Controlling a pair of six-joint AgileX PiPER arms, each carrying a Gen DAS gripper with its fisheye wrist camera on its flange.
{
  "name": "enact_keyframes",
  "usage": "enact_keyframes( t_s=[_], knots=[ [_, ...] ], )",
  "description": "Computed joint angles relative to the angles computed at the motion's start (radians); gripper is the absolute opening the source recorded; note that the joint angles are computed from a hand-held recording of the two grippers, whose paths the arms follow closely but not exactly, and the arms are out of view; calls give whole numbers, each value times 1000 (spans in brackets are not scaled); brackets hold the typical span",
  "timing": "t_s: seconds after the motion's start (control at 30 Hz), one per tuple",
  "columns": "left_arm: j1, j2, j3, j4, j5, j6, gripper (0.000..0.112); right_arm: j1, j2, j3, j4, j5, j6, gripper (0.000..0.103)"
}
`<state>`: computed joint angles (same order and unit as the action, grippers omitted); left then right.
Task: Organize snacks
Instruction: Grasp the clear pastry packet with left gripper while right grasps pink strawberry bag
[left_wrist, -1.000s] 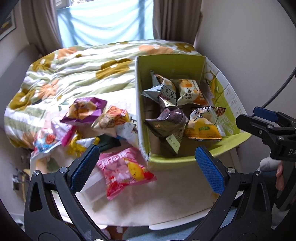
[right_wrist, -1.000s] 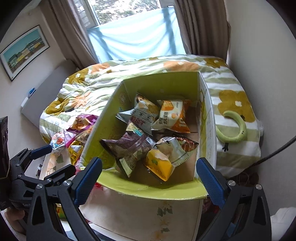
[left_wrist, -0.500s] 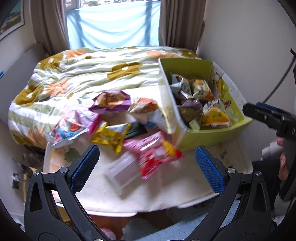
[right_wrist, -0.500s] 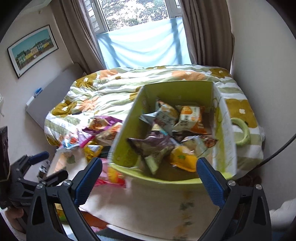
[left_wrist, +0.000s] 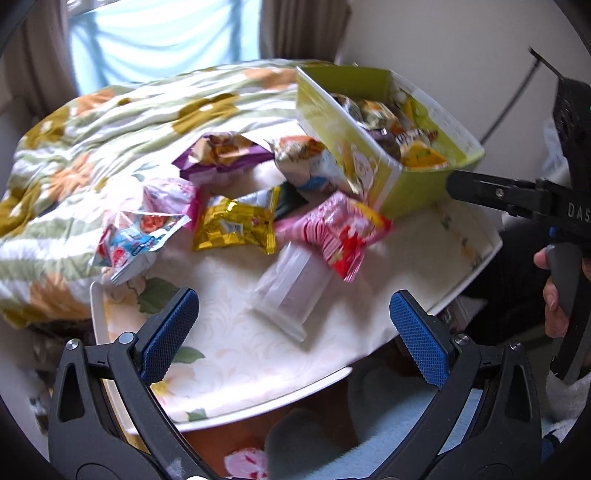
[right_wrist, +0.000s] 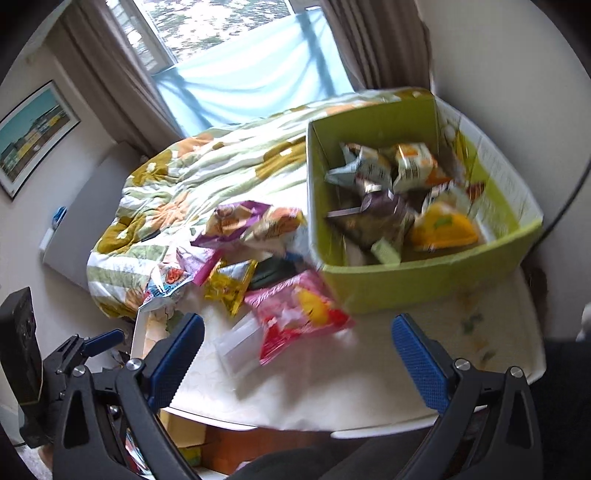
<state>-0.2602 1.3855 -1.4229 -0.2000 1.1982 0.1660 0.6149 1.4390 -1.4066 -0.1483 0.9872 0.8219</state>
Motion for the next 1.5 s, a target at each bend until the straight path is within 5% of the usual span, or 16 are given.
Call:
enact_keyframes(
  t_s=[0.37, 0.73, 1.2, 1.5],
  knots=[
    [29, 155, 95, -89, -80, 242, 102, 19, 53, 179, 51, -218, 225, 101],
    [-43, 330, 71, -51, -189, 248, 102, -115, 119, 303, 334, -439, 56, 101],
    [-111, 448, -27, 15, -184, 215, 66, -183, 171, 333, 534, -542, -96, 101],
    [-96, 456, -60, 29, -158, 164, 65, -205, 199, 317, 567, -531, -160, 101]
  ],
)
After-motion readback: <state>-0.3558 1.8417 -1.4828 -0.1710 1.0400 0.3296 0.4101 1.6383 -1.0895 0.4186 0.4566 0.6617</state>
